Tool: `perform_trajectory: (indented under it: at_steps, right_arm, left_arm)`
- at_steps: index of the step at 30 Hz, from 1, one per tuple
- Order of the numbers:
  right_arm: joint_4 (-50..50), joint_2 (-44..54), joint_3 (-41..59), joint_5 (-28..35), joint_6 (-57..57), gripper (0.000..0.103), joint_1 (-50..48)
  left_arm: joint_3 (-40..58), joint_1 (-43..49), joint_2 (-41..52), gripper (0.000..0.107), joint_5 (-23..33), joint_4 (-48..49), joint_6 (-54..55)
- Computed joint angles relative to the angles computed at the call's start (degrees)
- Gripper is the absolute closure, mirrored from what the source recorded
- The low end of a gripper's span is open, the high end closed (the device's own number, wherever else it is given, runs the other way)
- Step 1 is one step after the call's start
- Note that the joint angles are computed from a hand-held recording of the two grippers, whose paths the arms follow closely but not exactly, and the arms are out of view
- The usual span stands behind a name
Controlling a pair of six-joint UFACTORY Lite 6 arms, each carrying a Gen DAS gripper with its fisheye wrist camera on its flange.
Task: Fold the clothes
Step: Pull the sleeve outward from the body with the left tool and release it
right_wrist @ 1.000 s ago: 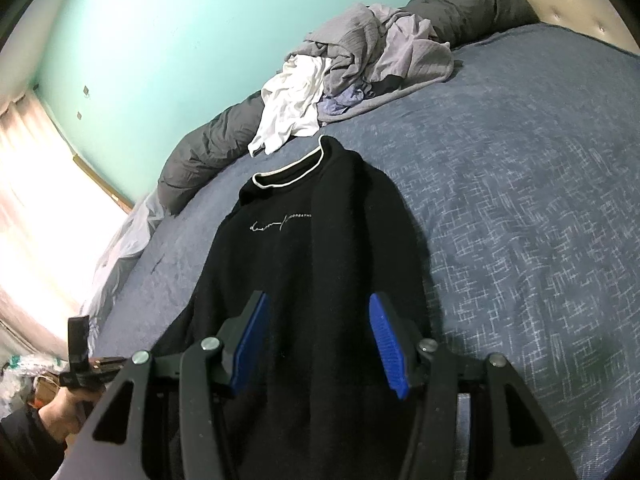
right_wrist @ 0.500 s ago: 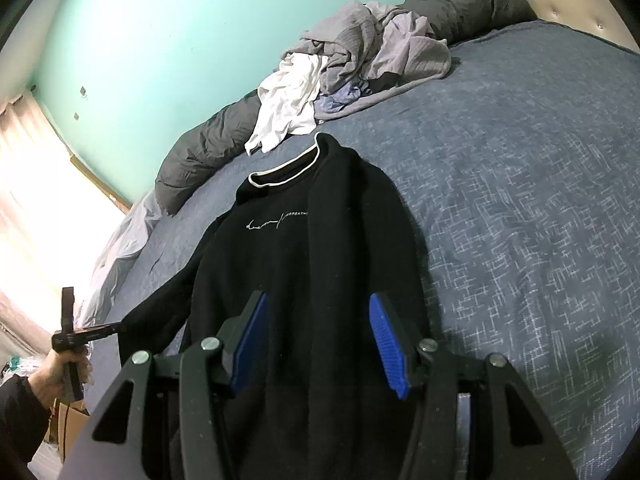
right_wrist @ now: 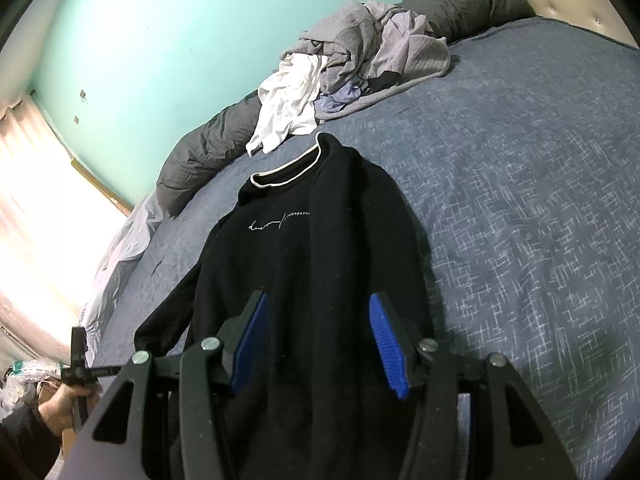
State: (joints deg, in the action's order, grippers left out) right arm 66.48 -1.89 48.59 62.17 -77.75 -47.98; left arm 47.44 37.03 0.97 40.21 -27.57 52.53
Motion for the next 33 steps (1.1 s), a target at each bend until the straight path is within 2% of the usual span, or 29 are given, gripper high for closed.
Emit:
perform_trajectory:
  at_steps: [4,6,7,10,11,16,22,23,27,29,31,33]
  right_arm:
    - [-0.34,-0.63,-0.52,-0.1,0.05,0.05,0.24]
    - [-0.44,-1.01,-0.81,-0.24,-0.15,0.05,0.58]
    - [-0.44,-1.19,-0.95,-0.48,-0.28,0.05,0.9]
    - [-0.63,-1.45,-1.26,-1.27,-0.48,0.05,1.67]
    - [-0.65,-1.44,-1.3,-1.39,-0.51,0.05,1.74]
    - [-0.36,-0.99,-0.81,-1.0,-0.38,0.049,0.96]
    - [-1.04,-0.21,-0.37,-2.13,0.67,0.049,0.93]
    - [-1.12,-0.1,-0.38,-2.19,0.78,0.049,1.03]
    - [-2.3,-0.53,-0.1,-2.74,1.94,0.05,1.64]
    - [-3.64,-1.25,0.57,-2.58,3.55,0.049,1.83]
    - [-5.82,-2.22,1.57,-2.15,5.54,0.049,1.99]
    - [-8.98,-3.7,2.33,-1.35,6.35,0.05,2.21]
  left_arm:
    - [-2.75,-0.49,1.3,0.055,-2.93,-0.94,1.32]
    - [-3.47,-1.33,1.25,0.067,-3.95,-1.26,1.79]
    - [-3.87,-1.91,1.08,0.082,-4.5,-1.41,2.09]
    - [-3.92,-3.25,-0.45,0.101,-5.47,-0.45,1.6]
    - [-3.2,-3.24,-0.7,0.103,-5.25,0.4,0.94]
    - [4.98,-1.18,-0.37,0.104,-5.01,10.96,-5.48]
    - [19.5,4.83,7.3,0.1,-1.92,13.21,-9.1]
    - [20.03,4.67,7.33,0.096,-1.74,13.5,-9.88]
    - [20.05,4.78,7.1,0.094,-0.71,12.56,-8.35]
    - [17.44,4.29,5.36,0.08,-1.34,11.44,-6.65]
    - [17.12,6.7,3.0,0.07,1.8,8.24,-2.49]
    - [16.84,8.73,1.28,0.068,4.46,5.56,0.8]
